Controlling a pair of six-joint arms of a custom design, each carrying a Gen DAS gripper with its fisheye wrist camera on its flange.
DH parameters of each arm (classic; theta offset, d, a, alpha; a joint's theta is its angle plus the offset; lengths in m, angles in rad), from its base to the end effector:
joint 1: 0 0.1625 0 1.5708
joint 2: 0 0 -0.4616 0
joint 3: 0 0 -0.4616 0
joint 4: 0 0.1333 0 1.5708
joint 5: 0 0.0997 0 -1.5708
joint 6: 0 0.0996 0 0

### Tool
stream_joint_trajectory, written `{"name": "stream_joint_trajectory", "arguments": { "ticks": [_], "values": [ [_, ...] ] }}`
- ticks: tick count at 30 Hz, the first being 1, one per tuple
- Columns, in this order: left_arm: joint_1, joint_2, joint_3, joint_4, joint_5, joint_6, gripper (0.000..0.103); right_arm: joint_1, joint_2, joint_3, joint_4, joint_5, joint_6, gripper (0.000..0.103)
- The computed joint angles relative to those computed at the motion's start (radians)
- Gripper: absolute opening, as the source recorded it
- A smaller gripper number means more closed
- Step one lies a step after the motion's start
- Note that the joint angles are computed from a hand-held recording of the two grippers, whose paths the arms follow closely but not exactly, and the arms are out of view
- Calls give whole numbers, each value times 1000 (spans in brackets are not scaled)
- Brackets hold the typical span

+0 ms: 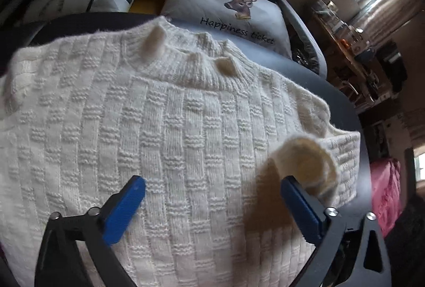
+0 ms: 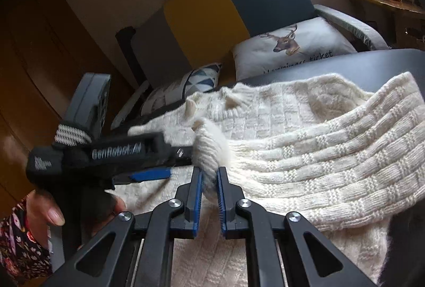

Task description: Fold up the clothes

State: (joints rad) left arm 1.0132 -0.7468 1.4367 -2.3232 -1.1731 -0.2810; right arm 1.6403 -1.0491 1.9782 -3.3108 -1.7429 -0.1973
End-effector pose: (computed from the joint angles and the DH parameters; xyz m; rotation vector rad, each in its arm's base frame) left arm -0.2775 -0.7698 0.0969 0.3669 2.7630 -0.3082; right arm 0.1608 -0.6365 0.1976 0.2600 -2.6895 1.1418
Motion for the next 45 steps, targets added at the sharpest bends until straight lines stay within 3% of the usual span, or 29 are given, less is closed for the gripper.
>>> {"name": "stream_joint_trajectory", "arguments": {
  "ticks": [3, 10, 13, 18, 21, 31, 40, 41, 42, 43, 45],
  "values": [
    [23, 5, -30, 70, -82, -48, 103, 7, 7, -8, 0, -7, -30, 10],
    [13, 27, -60, 99, -27, -80, 103, 15, 10, -5, -11, 9, -84, 10],
    [17, 33, -74, 113, -43, -81, 103, 18, 8, -1, -22, 2, -98, 10],
    [63, 18, -86, 92, -207, -115, 103, 16, 11, -11, -14, -64, -68, 9],
    [89, 14, -84, 72, -301, -158, 103, 2, 12, -18, 12, -44, -38, 10],
    [94, 39, -114, 114, -494, -128, 103, 16, 37, -34, 29, -36, -75, 9],
    [72, 49, -113, 66, -427, -134, 101, 8, 27, -20, 50, 9, -93, 10],
    [67, 52, -115, 60, -412, -122, 98, 8, 28, -20, 48, 6, -93, 10],
    [61, 57, -122, 76, -393, -102, 83, 7, 28, -20, 46, 5, -93, 10],
    [55, 63, -129, 94, -372, -81, 52, 5, 29, -21, 45, 9, -87, 10],
    [43, 74, -144, 128, -331, -40, 31, 3, 33, -21, 32, 5, -74, 10]
  ]
}}
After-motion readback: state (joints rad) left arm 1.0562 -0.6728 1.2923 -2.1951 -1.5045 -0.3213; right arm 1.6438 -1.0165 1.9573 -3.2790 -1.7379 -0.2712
